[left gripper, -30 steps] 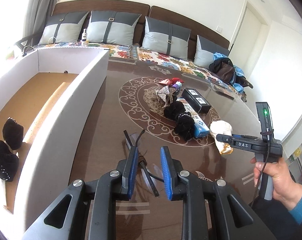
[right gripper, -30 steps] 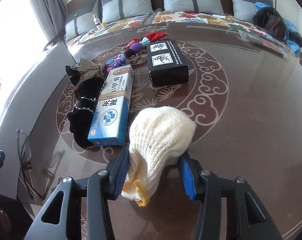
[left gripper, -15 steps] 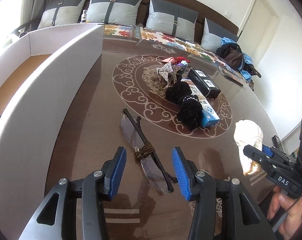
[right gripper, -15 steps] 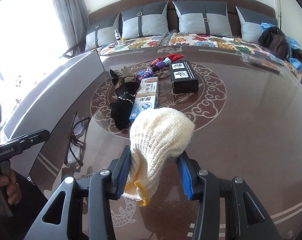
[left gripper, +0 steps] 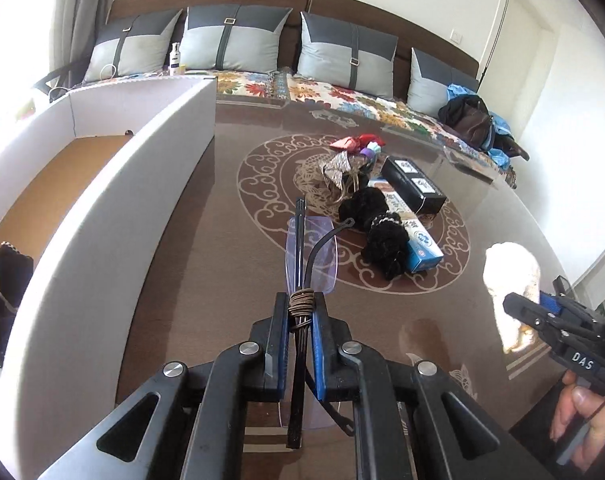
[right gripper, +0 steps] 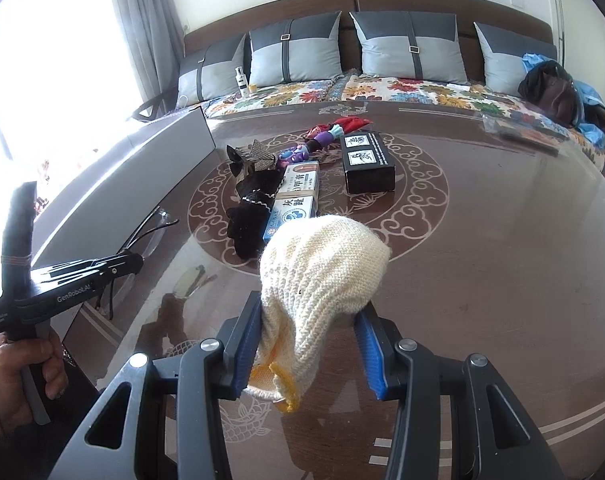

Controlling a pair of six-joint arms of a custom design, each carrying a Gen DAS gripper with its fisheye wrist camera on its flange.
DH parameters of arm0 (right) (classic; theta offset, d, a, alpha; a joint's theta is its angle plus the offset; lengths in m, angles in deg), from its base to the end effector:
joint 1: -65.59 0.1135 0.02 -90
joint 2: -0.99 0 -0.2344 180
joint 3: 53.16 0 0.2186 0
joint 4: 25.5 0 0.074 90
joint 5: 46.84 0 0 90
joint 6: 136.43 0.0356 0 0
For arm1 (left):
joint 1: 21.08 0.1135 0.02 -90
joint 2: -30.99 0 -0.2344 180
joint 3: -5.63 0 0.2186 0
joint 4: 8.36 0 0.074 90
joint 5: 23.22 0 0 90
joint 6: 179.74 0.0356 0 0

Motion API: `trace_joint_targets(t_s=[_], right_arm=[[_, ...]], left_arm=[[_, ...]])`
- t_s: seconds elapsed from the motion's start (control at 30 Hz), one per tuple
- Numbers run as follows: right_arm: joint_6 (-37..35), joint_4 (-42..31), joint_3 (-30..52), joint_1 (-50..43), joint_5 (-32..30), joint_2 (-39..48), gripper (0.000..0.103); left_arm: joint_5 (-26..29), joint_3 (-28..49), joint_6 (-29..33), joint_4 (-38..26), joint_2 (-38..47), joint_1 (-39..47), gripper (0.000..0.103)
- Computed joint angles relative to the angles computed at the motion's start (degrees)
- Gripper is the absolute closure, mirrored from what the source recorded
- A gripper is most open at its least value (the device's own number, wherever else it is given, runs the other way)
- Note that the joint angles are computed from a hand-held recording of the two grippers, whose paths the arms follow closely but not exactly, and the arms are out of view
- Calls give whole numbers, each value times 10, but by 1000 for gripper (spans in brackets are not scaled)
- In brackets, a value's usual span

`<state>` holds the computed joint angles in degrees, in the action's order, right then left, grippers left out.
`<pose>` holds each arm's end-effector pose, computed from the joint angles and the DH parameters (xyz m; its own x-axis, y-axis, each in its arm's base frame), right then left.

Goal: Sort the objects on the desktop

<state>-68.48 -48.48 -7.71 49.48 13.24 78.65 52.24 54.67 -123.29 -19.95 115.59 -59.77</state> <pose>0.2112 -0.0425 0.1399 -0.7187 -0.1311 -0.6828 -0.3268 0.9305 0.1653 0.2004 -0.1490 0.1402 -0.7377 -0.0946 -0.6685 0.0770 0.9719 -0.2225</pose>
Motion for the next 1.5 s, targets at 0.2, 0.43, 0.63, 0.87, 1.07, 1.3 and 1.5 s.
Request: trace_joint_targets(t_s=[0.2, 0.43, 0.63, 0.87, 1.07, 1.3, 1.5], right_arm=[[101, -64, 48, 212, 43, -88, 58], [254, -68, 273, 577, 129, 75, 57], [265, -151, 527, 724, 182, 330, 57], [260, -205, 621, 769, 248, 431, 14], [252, -87, 429, 732, 262, 274, 11], [196, 53, 99, 577, 277, 7, 0], [60, 121, -56, 262, 188, -4, 0]], left_arm=[[87, -30, 100, -190, -278, 178, 93], [285, 8, 345, -245, -224, 610, 93], [302, 63, 427, -222, -44, 749, 92], [287, 16, 435, -180, -41, 782, 31], [245, -43, 409, -176, -170, 739, 31], [164, -63, 313, -269, -391, 549, 30], [-17, -10, 147, -305, -384, 189, 28]])
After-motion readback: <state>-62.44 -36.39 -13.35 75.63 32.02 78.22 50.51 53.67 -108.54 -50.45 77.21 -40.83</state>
